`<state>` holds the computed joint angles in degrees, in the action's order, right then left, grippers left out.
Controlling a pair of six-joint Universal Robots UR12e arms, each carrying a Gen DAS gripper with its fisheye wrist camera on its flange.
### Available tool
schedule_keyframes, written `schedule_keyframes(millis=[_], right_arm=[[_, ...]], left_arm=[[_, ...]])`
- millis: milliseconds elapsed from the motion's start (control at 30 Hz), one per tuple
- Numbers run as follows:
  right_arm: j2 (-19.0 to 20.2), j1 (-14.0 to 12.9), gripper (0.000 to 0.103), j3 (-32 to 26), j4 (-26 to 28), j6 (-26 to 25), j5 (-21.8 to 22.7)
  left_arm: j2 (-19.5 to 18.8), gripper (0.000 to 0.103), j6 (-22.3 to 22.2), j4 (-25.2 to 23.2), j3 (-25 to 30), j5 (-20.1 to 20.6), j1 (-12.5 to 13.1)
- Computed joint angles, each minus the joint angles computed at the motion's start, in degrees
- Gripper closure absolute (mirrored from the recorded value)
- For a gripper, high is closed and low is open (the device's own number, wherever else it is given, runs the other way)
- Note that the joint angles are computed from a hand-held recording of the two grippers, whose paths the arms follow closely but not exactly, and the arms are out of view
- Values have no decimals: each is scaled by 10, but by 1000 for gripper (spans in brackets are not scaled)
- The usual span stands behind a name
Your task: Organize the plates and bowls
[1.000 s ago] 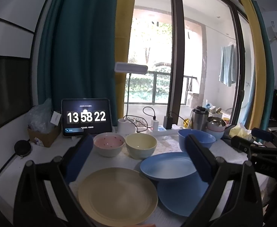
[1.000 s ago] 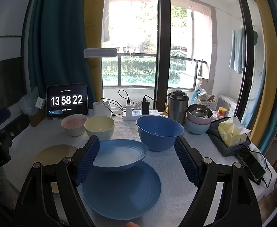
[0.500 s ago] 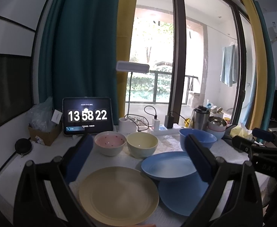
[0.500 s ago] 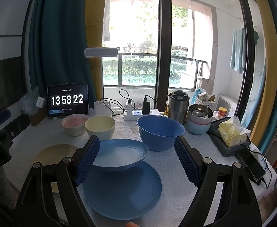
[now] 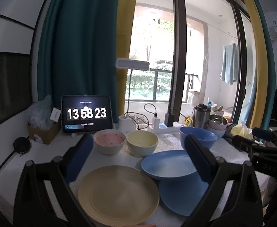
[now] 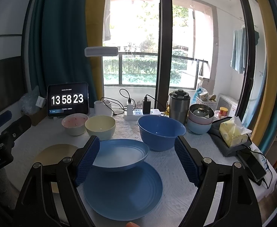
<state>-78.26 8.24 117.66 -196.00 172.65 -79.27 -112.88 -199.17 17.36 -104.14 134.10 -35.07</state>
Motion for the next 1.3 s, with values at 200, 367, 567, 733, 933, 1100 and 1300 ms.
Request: schedule_keyframes(millis=[200, 367, 567, 733, 933, 1100, 1300], right_arm=[[8, -1, 19, -10, 15, 3, 2], [19, -2, 19, -23, 40, 6, 8], [37, -2, 19, -44, 72, 12, 7], [53, -3, 19, -62, 92, 19, 7], [72, -3, 19, -82, 120, 24, 7], [88, -1, 19, -101, 140, 27, 0], [107, -3, 22, -120, 167, 29, 6]], left_arm=[[-2, 5, -13, -27, 6, -16, 6], [-5, 5, -29, -56, 12, -37, 14], [-9, 5, -57, -107, 22, -68, 28], [-17, 5, -71, -143, 34, -92, 38], [-26, 5, -91, -185, 49, -129, 52], [-34, 5, -108, -220, 61, -166, 63], [-43, 5, -131, -267, 73, -222, 78]])
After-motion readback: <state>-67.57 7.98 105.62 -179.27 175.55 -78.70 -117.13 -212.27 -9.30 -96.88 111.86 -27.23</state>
